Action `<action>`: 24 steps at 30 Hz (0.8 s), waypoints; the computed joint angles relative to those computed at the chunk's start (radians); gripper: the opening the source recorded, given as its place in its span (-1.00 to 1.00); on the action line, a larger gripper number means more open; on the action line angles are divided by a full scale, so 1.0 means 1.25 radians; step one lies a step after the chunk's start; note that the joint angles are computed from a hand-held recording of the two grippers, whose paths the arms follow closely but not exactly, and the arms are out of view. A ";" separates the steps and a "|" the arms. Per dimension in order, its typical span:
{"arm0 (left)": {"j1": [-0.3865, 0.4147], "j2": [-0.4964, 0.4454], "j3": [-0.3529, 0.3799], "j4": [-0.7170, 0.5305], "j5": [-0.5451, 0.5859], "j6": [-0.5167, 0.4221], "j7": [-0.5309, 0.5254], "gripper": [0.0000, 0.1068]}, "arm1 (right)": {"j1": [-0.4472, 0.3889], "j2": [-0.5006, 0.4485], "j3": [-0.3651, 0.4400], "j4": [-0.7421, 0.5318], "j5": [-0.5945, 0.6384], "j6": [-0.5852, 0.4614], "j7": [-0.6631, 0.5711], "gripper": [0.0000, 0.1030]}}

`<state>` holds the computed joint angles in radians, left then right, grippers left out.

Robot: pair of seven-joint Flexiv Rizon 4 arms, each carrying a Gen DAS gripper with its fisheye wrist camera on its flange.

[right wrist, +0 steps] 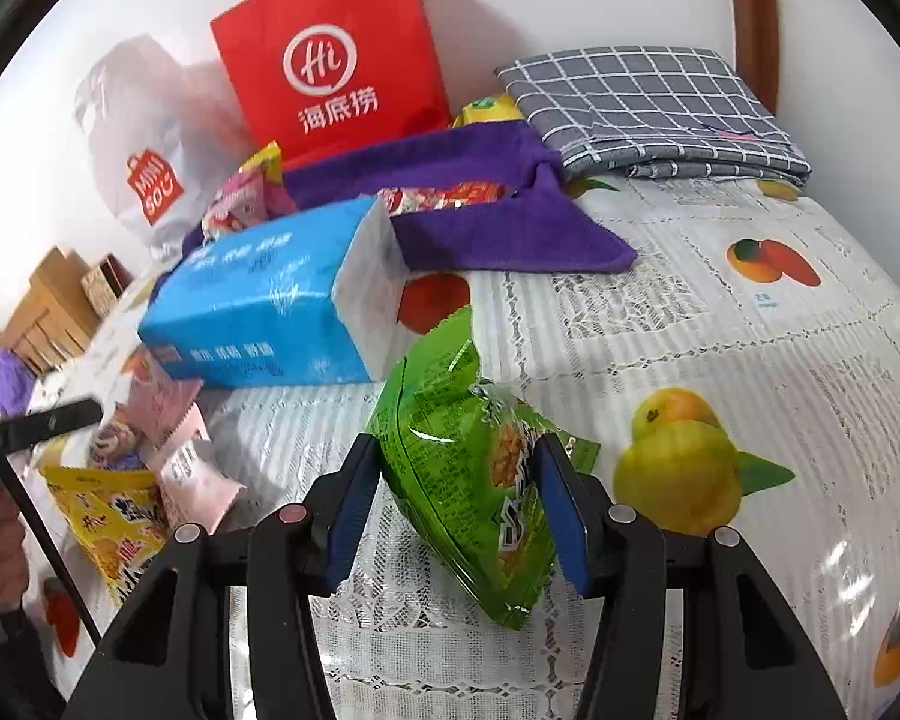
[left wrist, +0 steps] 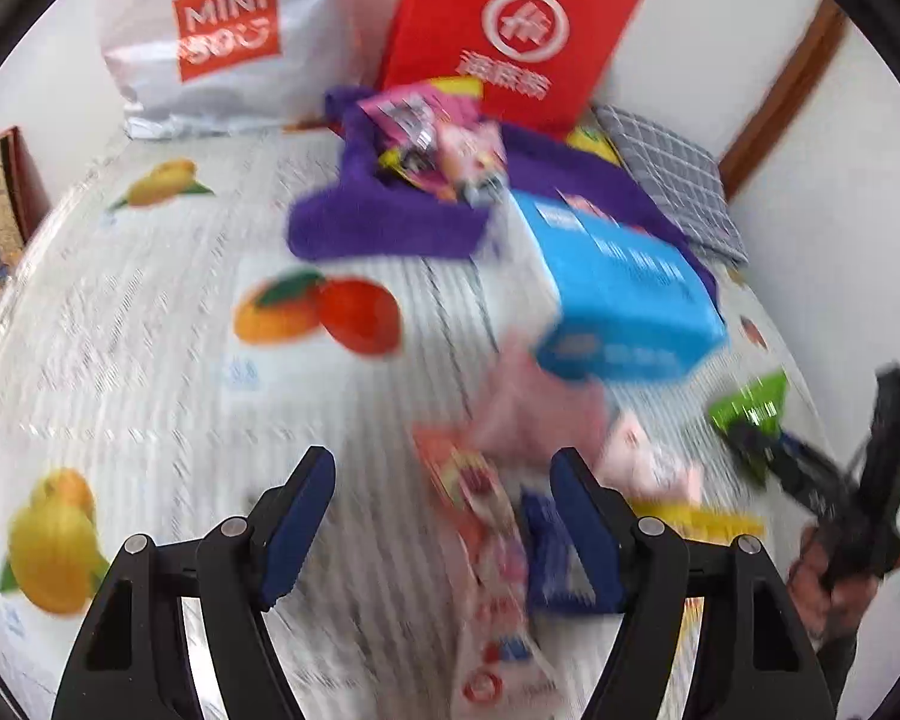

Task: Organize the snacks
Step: 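Grasp the pink bear candy stick with the left tool while the right tool holds the green bag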

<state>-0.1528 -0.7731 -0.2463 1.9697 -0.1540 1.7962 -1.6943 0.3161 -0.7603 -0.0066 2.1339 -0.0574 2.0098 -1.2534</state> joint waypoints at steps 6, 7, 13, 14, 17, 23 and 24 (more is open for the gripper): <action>-0.143 0.003 0.135 -0.010 -0.024 -0.010 0.013 -0.37 | 0.005 0.000 -0.003 0.005 0.005 0.002 -0.009 0.01; -0.157 0.006 0.150 -0.005 -0.030 0.001 0.016 -0.53 | -0.003 0.000 0.005 0.005 0.001 0.006 -0.008 0.01; -0.245 0.000 0.259 -0.015 -0.077 -0.030 0.030 -0.60 | -0.026 -0.001 0.023 0.003 -0.016 0.007 0.000 0.01; -0.249 -0.004 0.265 -0.016 -0.063 -0.020 0.029 -0.55 | -0.029 -0.001 0.025 0.003 -0.018 0.008 0.001 0.01; -0.291 -0.023 0.301 -0.020 -0.085 0.015 0.026 -0.52 | -0.033 -0.001 0.027 0.003 -0.024 0.005 0.004 0.02; -0.208 -0.020 0.209 0.001 -0.081 0.062 0.033 -0.52 | -0.026 -0.001 0.020 0.001 -0.023 -0.003 0.005 0.02; -0.201 -0.021 0.200 0.000 -0.082 0.064 0.035 -0.52 | -0.031 -0.001 0.025 0.000 -0.027 -0.006 0.006 0.03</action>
<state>-0.4035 -0.7997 0.0042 1.9697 -0.2562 1.8759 -1.6509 0.2771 -0.7614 0.0244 2.1341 -0.0913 2.0028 -1.2456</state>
